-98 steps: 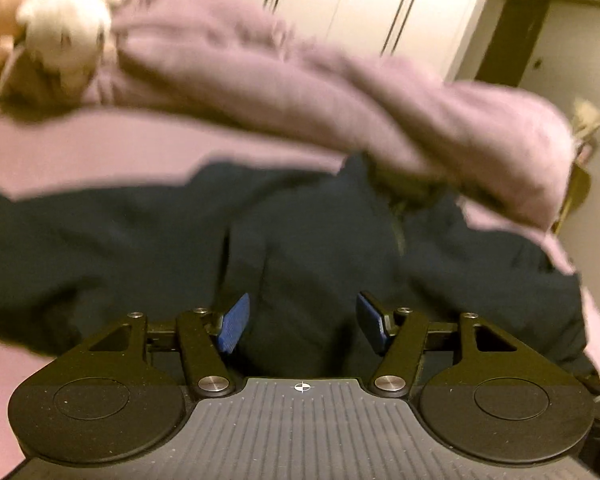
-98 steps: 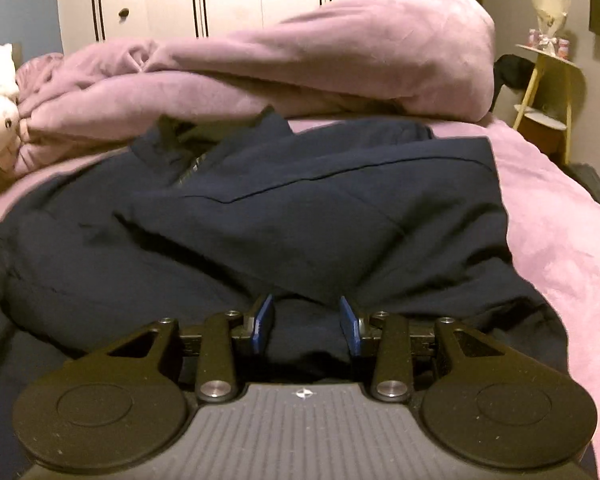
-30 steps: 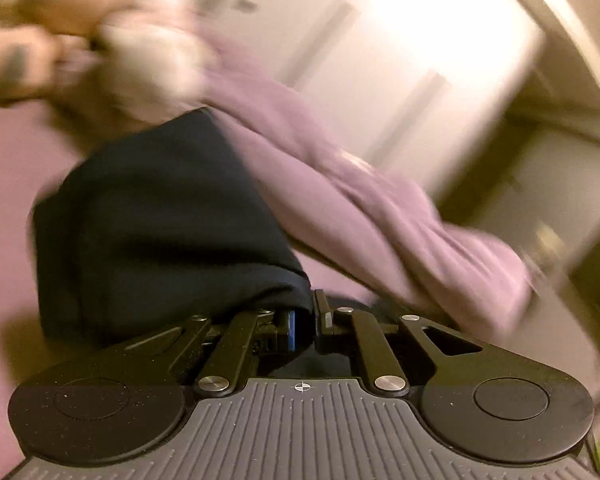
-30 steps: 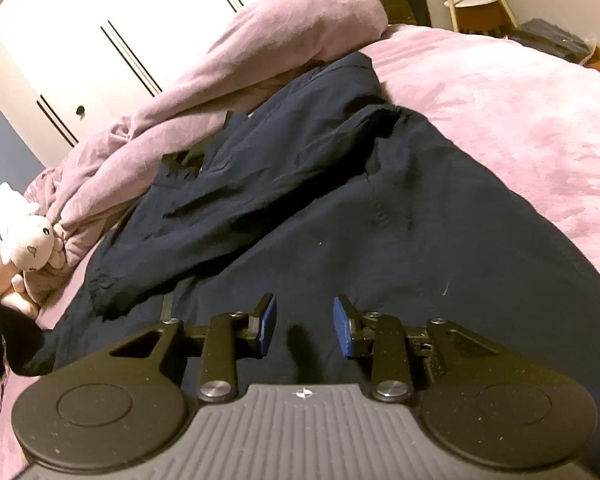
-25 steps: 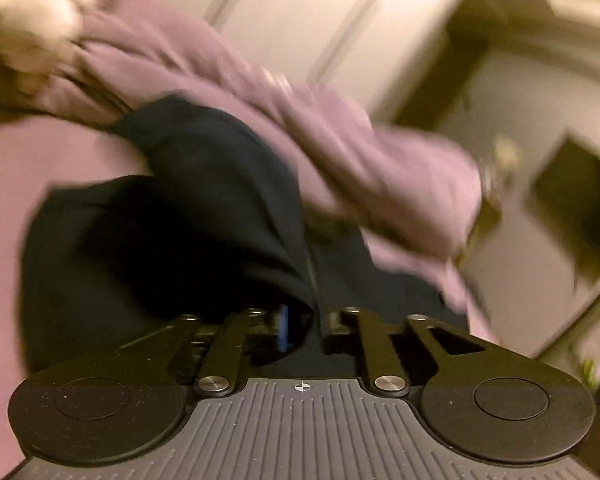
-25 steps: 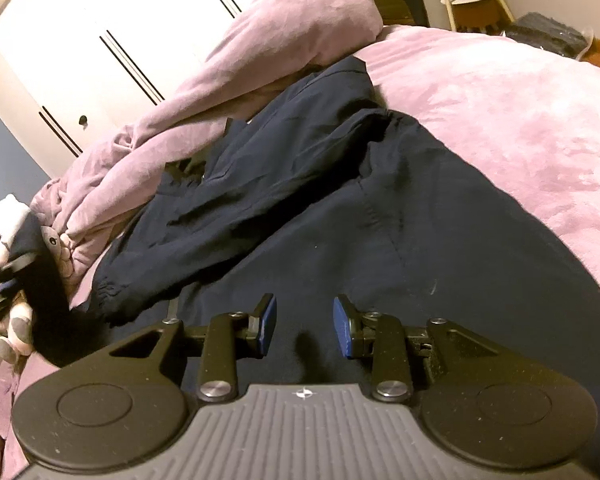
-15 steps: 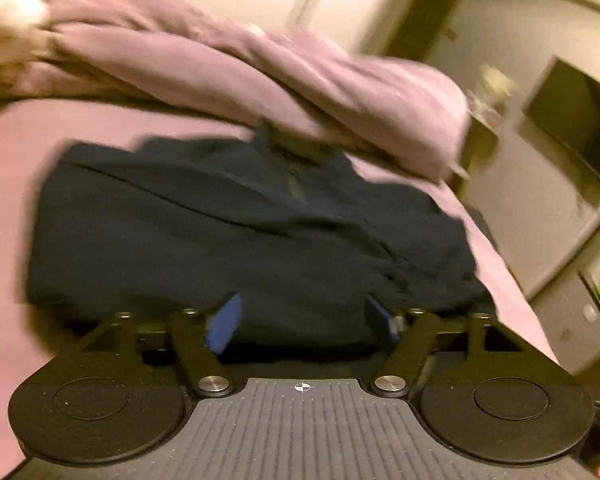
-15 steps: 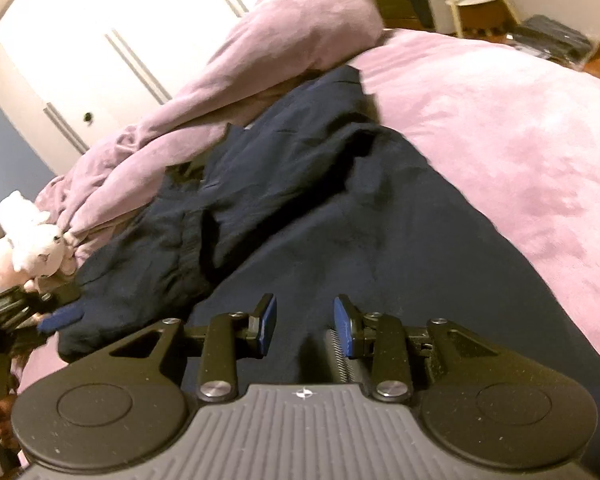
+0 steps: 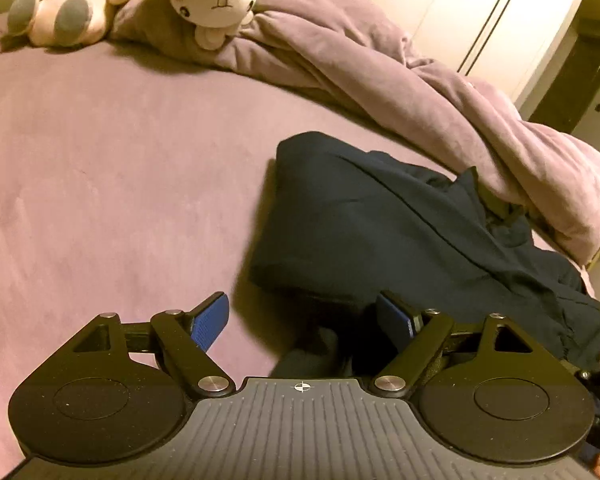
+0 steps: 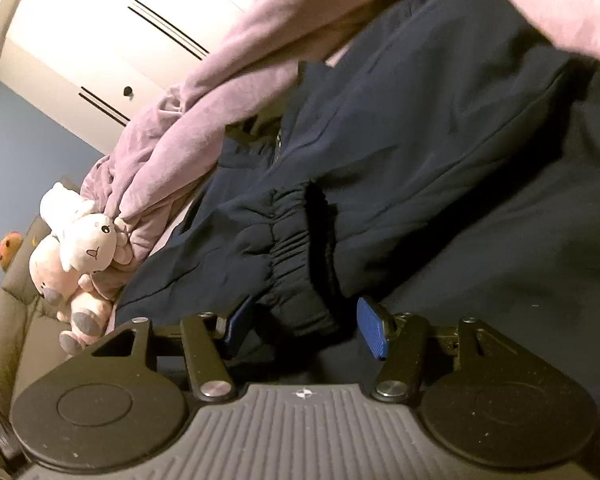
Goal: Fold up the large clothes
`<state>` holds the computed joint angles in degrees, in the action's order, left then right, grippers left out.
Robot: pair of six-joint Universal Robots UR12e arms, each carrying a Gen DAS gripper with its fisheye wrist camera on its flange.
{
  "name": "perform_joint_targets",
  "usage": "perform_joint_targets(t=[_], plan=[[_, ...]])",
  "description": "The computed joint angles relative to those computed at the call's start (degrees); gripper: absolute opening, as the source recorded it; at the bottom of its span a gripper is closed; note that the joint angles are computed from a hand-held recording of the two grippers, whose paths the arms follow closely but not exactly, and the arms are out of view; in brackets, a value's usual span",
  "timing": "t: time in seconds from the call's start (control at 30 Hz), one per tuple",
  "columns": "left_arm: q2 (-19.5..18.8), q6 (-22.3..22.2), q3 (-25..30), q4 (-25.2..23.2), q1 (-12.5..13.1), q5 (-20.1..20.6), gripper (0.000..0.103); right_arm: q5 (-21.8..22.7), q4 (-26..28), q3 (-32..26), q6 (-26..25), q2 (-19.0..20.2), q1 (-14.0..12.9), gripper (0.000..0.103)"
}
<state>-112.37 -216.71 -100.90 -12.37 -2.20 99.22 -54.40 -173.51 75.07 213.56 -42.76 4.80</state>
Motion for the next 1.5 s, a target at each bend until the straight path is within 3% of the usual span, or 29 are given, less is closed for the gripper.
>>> perform_joint_targets(t=[0.1,0.2,0.4,0.53,0.57,0.63,0.67,0.73,0.8,0.93,1.1,1.13,1.2,1.27,1.3,1.33,1.4,1.5], plan=[[0.07,0.00,-0.52,0.95,-0.21,1.43,0.088,1.16,-1.24,0.04,0.66,0.22,-0.06,0.041],[-0.17,-0.73,-0.30,1.02,-0.69,2.81,0.088,4.56,-6.55,0.69,3.08,0.69,-0.78,0.033],[-0.53,-2.42,0.15,0.19,-0.51,1.33,0.089,11.99,-13.47,-1.66,12.58,3.71,-1.82,0.037],[-0.81,-1.76,0.68,-1.18,-0.62,0.88,0.089,15.14,-12.59,-4.66,14.13,5.59,-1.70,0.042],[-0.88,-1.67,0.82,-1.48,-0.66,0.89,0.089,14.20,-10.16,-4.92,12.12,5.35,-1.39,0.042],[-0.85,-1.63,1.05,-2.16,-0.82,1.36,0.088,11.70,-5.38,-5.23,6.81,4.55,-0.70,0.029],[-0.86,-1.32,1.11,-1.92,-0.96,1.77,0.088,9.42,-2.86,-5.23,2.92,3.81,-0.21,0.020],[-0.92,-0.47,1.51,-1.98,-1.33,2.67,0.088,2.90,-0.04,-4.69,-5.36,1.82,0.91,0.016],[-1.16,1.01,2.35,-2.66,-1.75,3.79,0.089,-3.26,-2.56,-4.12,-11.93,0.35,1.86,0.014],[-1.73,1.63,4.19,-4.18,-1.91,2.76,0.088,-15.97,-7.95,-3.31,-18.02,-1.34,2.30,0.013],[-3.69,4.32,7.26,-5.93,-2.38,0.64,0.088,-29.75,-6.84,-3.24,-23.48,-1.86,1.95,0.014],[-4.07,4.26,7.92,-7.02,-2.47,0.33,0.088,-30.44,-5.13,-3.55,-23.33,-1.75,1.62,0.014],[-4.67,4.04,8.98,-8.97,-2.54,-0.65,0.088,-27.10,-0.98,-3.73,-20.97,-1.97,0.37,0.021],[-4.92,4.16,9.23,-9.30,-2.65,-0.74,0.088,-24.81,-3.20,-1.98,-15.77,-2.57,-0.79,0.027],[-4.98,4.39,9.18,-9.11,-2.72,-0.59,0.088,-25.32,-5.01,-0.78,-14.07,-3.01,-1.10,0.040],[-5.06,4.83,9.13,-8.95,-2.77,-0.47,0.088,-25.17,-6.33,0.67,-12.36,-3.61,-1.56,0.046],[-5.15,4.96,9.39,-10.29,-3.00,0.17,0.088,-20.79,-7.70,2.76,-9.69,-4.21,-2.51,0.049],[-5.22,4.94,9.34,-11.10,-3.19,-0.14,0.088,-15.48,-4.25,3.39,-6.86,-4.22,-3.18,0.050]])
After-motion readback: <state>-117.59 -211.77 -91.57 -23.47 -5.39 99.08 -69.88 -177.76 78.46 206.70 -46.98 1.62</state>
